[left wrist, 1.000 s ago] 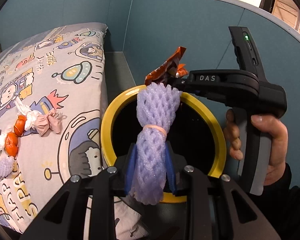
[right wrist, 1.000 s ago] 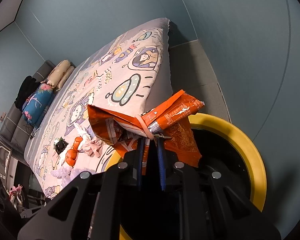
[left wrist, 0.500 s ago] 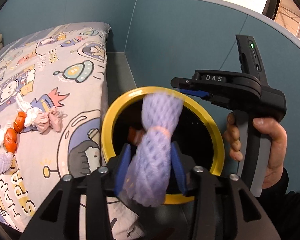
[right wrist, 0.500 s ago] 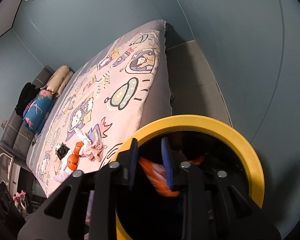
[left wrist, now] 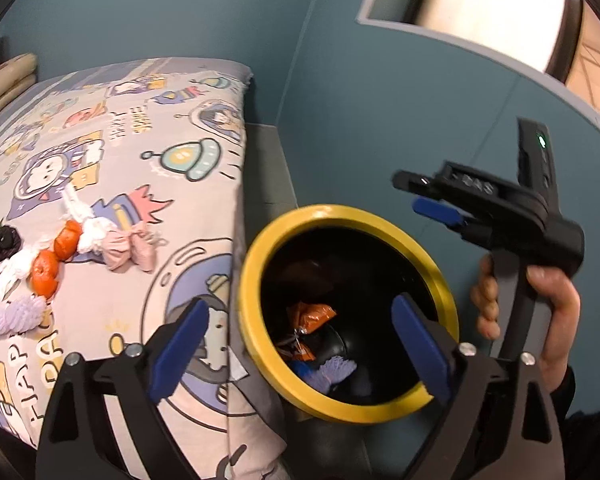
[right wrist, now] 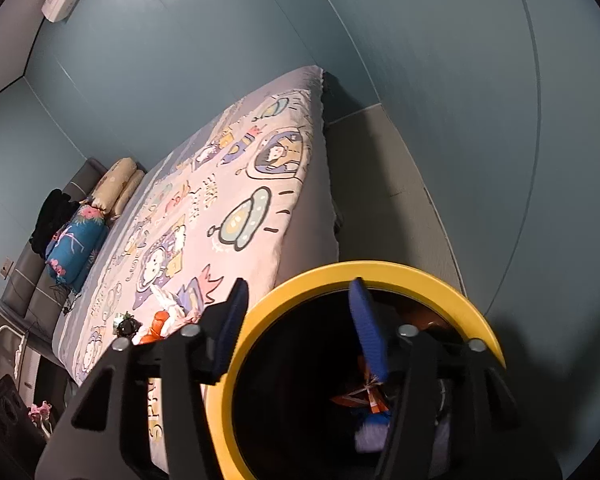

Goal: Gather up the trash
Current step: 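Move both open tools back toward the remaining trash on the bed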

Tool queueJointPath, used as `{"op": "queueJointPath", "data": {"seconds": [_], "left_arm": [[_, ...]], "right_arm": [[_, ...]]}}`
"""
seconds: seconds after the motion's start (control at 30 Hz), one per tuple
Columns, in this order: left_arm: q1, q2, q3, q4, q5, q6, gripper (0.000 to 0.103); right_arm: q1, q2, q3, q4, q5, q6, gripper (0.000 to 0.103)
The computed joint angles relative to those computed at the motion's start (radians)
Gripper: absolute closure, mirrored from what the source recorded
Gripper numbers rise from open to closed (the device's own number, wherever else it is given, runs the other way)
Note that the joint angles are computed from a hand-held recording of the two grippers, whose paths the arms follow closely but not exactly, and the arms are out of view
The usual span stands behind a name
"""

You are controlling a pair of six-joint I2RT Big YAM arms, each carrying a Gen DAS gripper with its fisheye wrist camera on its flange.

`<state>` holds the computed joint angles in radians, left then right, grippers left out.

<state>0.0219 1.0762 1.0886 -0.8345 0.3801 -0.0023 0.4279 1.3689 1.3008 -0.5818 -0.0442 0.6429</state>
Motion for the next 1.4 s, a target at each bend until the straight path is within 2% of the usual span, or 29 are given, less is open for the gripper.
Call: {"op": "queueJointPath", "data": {"seconds": [0.27, 0.7, 1.03, 1.4], "left_arm": [[0.072, -0.016, -0.002, 0.040, -0.058, -0.006, 0.008], [0.227, -0.023, 0.008, 0.071, -0.105, 0.026, 0.008], [0.408, 0.027, 0.042, 0.096, -0.080, -0.003, 0.008], [0.544, 0.121, 0.095, 0.119, -0.091, -0.022, 0.008]], "right_arm": [[0.037, 0.013, 0.028, 0.025, -0.011, -0.040, 0.040], [0.134, 0.089, 0.151, 0.012, -0.024, -0.122, 0.035], [0.214, 0.213, 0.304, -0.048, -0.031, -0.178, 0.035], [0.278, 0.369, 0.487, -0.146, -0.023, -0.233, 0.035]]}}
